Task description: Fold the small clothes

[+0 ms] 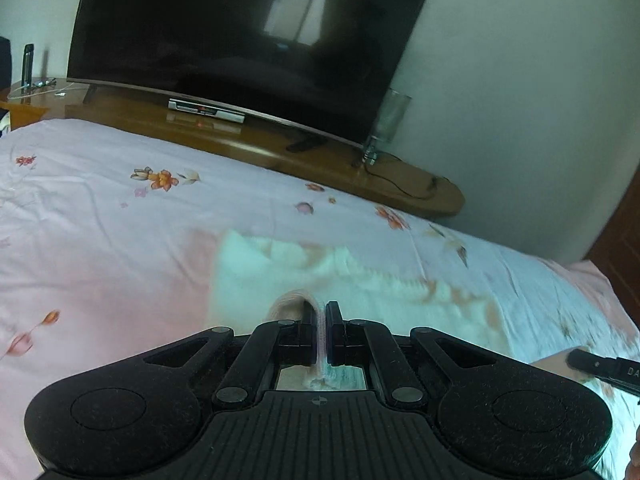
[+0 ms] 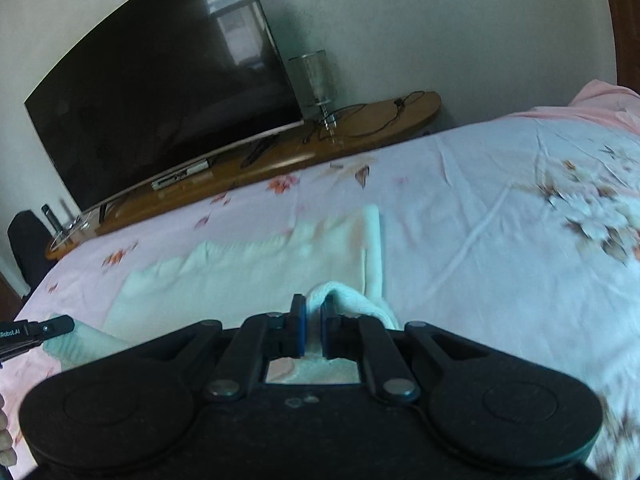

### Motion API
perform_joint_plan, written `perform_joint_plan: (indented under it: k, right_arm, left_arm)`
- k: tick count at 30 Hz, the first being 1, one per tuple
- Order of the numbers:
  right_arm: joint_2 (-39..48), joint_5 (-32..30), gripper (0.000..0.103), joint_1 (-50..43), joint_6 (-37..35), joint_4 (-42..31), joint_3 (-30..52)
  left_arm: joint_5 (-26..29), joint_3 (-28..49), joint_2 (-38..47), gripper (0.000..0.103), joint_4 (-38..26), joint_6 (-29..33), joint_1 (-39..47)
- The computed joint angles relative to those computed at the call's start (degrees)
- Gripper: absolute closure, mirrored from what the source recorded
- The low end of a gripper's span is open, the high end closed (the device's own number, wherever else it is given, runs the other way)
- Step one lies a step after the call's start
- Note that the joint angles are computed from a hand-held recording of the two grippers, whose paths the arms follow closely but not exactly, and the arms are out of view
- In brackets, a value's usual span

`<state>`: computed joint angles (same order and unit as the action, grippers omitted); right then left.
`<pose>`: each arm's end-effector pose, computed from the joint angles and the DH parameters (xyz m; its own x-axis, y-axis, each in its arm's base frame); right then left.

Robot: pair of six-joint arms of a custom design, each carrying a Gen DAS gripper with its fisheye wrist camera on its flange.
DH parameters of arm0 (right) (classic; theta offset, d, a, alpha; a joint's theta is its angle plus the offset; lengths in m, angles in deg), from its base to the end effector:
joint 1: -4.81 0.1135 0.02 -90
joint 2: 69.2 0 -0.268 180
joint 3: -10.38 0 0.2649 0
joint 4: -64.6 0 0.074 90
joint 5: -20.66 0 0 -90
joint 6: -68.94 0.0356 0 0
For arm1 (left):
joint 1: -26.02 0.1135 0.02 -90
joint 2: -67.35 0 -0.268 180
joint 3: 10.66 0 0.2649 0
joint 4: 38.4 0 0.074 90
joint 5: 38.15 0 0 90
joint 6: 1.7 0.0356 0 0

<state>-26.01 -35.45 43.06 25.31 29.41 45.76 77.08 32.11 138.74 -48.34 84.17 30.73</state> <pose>0.1401 0.0852 0.1903 -0.5097 0.3633 -0.7799 0.2540 0.9296 0.2670 0.2505 0.0054 0.1744 -0.6382 -0.1180 -0.7608 0.2125 0.9228 -0.3213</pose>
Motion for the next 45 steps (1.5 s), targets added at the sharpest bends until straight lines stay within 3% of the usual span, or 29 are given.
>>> perform_joint_plan:
  k: [7,11,14,16,19,20,21,22,23,24,29,31,33,38,45]
  right_arm:
    - [11.1,-15.0,0.095,-18.8,-11.4,17.8,1.2]
    - [24.7,-25.0,0.095,-28.6,-12.0,26.2,4.4]
    - [33.4,-25.6,0.094,-30.7,-12.3,29.1,7.6]
    - [36.7,-25.5,0.088,-31.2,-12.3,28.7,9.5]
    - [36.6,-19.0,0.079,-29.7,-14.6,30.1,9.7]
    - [36.2,-18.0,0.078,-29.6,-16.1,30.3,9.7]
    - [35.4,-17.3,0.077,-29.3,-17.3,30.4,9.5]
    - [34.5,-16.5,0.075,-28.8,-18.2,30.4,9.1]
    - [33.5,-16.0,0.074,-27.9,-19.2,30.4,8.6]
    - [33.1,-15.4,0.074,-27.1,-20.0,30.6,8.3]
    - [35.9,-15.4,0.07,-23.8,-24.6,30.3,9.2]
    - [40.0,-17.1,0.071,-23.4,-25.2,29.4,11.6]
    - [43.2,-17.6,0.071,-22.7,-24.8,29.4,13.5]
    - [50.2,-16.5,0.073,-21.6,-28.5,28.6,18.5]
    - [52.4,-13.5,0.076,-25.3,-29.8,29.1,18.7]
  left_arm:
    - [-7.0,10.2,15.2,0.099,7.3,-5.8,-5.1]
    - [-12.4,19.0,26.1,0.098,5.3,-7.3,-8.2]
    - [-15.3,24.6,31.6,0.098,1.5,-8.1,-9.7]
    - [-15.5,26.2,32.2,0.098,0.2,-9.1,-9.9]
    - [-16.6,27.4,31.1,0.096,-1.0,-6.7,-10.7]
    - [-17.8,27.4,30.6,0.09,-0.6,-5.4,-11.0]
    - [-18.6,26.7,29.9,0.061,0.8,-4.1,-11.3]
    - [-19.4,26.2,29.2,0.016,1.9,-3.4,-11.4]
    - [-20.6,25.0,28.1,0.002,3.7,-3.6,-11.5]
    - [-21.4,22.7,26.5,0.0,7.0,-3.8,-11.7]
    - [-20.6,21.3,26.3,0.001,5.7,4.6,-14.8]
    - [-20.6,21.3,28.0,0.026,5.4,6.7,-16.7]
    - [-20.1,23.2,31.1,0.032,3.5,7.1,-18.2]
    - [-24.3,28.3,38.9,0.032,2.9,4.3,-18.8]
    - [-26.2,31.6,41.0,0.032,1.7,2.2,-17.1]
